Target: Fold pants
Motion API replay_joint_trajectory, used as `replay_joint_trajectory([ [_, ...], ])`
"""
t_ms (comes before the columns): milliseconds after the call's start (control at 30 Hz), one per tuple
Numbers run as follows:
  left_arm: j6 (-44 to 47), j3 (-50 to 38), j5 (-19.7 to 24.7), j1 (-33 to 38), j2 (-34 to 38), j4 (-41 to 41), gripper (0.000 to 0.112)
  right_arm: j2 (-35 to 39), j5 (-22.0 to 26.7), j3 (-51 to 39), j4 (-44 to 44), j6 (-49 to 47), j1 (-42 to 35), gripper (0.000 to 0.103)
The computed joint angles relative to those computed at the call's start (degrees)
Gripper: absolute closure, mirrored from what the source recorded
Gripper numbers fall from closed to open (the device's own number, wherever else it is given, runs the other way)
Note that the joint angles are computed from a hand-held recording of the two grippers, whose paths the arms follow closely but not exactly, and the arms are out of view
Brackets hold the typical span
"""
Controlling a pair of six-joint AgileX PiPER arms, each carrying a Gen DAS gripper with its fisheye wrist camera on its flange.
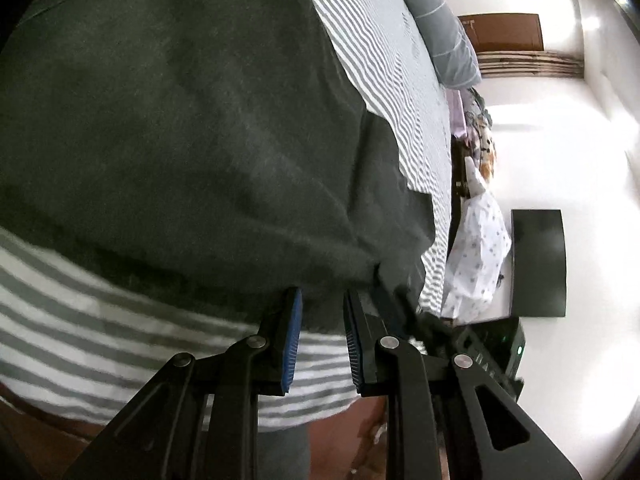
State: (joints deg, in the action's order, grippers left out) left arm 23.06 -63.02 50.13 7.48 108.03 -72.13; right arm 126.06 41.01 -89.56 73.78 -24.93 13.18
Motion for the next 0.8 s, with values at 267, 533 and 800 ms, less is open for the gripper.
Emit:
replay_joint_trajectory([
  [267, -0.79, 0.78, 1.1, 0.12, 1.78, -3.17, 0.09, -0.91, -0.47, 0.66, 1.18, -0.83, 0.05, 0.095],
  [533, 1.33, 1.47, 0.12, 1.04, 1.03, -6.27, 0.09, -0.79, -0.52, 1.04, 1.3, -0.93, -0.01, 0.095],
  [800, -1.54, -0.54, -2.5, -0.51, 3.27, -5.96, 0.09, -1.44, -1.14, 2.93, 2.25, -2.15, 0.05, 0.095],
])
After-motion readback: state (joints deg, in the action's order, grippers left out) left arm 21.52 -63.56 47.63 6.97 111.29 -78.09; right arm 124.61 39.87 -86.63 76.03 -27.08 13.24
